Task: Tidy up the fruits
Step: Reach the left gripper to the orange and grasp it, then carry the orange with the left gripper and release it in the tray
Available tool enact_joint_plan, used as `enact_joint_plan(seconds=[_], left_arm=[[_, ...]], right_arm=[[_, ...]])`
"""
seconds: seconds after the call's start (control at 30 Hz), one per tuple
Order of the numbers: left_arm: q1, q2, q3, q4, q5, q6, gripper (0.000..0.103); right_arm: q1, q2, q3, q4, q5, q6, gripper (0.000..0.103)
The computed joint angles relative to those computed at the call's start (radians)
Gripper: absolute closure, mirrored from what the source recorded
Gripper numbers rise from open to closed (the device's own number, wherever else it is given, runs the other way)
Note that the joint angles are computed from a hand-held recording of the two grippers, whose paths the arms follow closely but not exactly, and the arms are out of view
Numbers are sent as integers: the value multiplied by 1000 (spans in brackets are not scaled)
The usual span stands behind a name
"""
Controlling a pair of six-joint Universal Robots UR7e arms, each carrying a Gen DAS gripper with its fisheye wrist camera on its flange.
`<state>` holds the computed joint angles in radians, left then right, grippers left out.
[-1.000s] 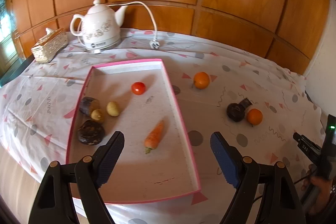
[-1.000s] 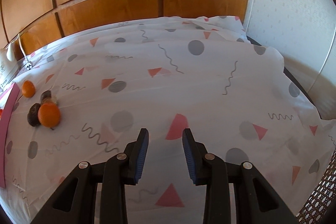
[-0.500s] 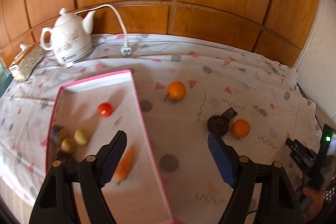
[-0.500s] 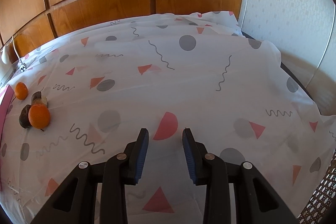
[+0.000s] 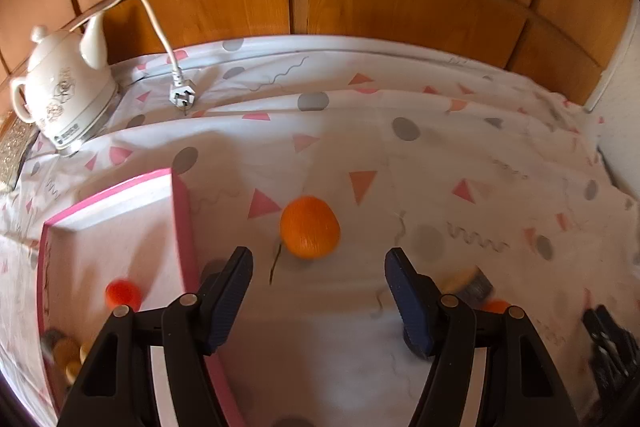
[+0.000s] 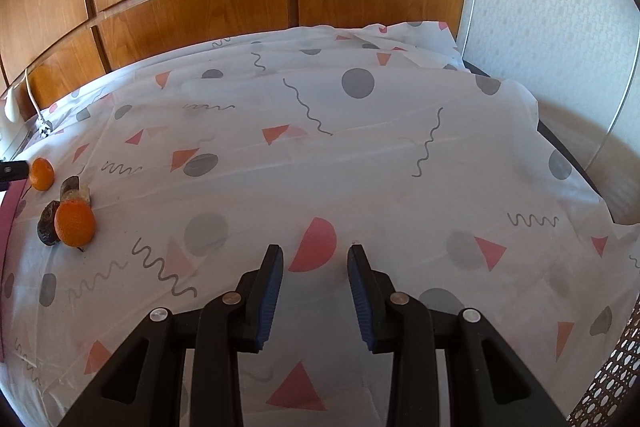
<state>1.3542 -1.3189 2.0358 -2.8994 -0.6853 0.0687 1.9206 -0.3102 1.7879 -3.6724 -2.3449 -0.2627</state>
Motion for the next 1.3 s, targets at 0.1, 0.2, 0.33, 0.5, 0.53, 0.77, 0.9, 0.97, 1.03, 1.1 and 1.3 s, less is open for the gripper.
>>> enact_joint_plan(seconds=[0.1, 0.2, 0.33, 0.5, 0.53, 0.77, 0.9, 0.97, 1.03, 1.1, 1.3], left_arm=[[27, 46, -55, 48, 11, -11, 34], [51, 80, -89, 62, 19, -9, 43], [70, 76, -90, 42, -51, -12, 67], [42, -5, 3, -13, -114, -19, 68], [34, -25, 25, -22, -122, -24, 67], [-30, -182, 197, -61, -135, -68, 67], [-60, -290, 286, -79, -102, -99, 67], [-65, -348, 318, -86, -87, -126, 67], [-73, -399, 349, -93, -57, -149, 67], [-66, -457, 373, -80, -45, -183, 67], [-29, -591, 433, -31, 10, -262, 67]], right_arm=[[-3, -3, 3, 7, 3, 7, 69], [-4, -5, 5, 13, 5, 11, 69], [-3, -7, 6, 12, 8, 2, 69], [0, -7, 6, 13, 5, 3, 69], [0, -6, 5, 14, 6, 3, 69], [5, -6, 13, 17, 12, 3, 69], [11, -5, 14, 6, 12, -5, 69], [13, -4, 15, 3, 13, -6, 69], [15, -3, 15, 1, 11, -8, 69], [17, -1, 16, -1, 11, -10, 69], [19, -1, 14, 25, 7, 1, 69]])
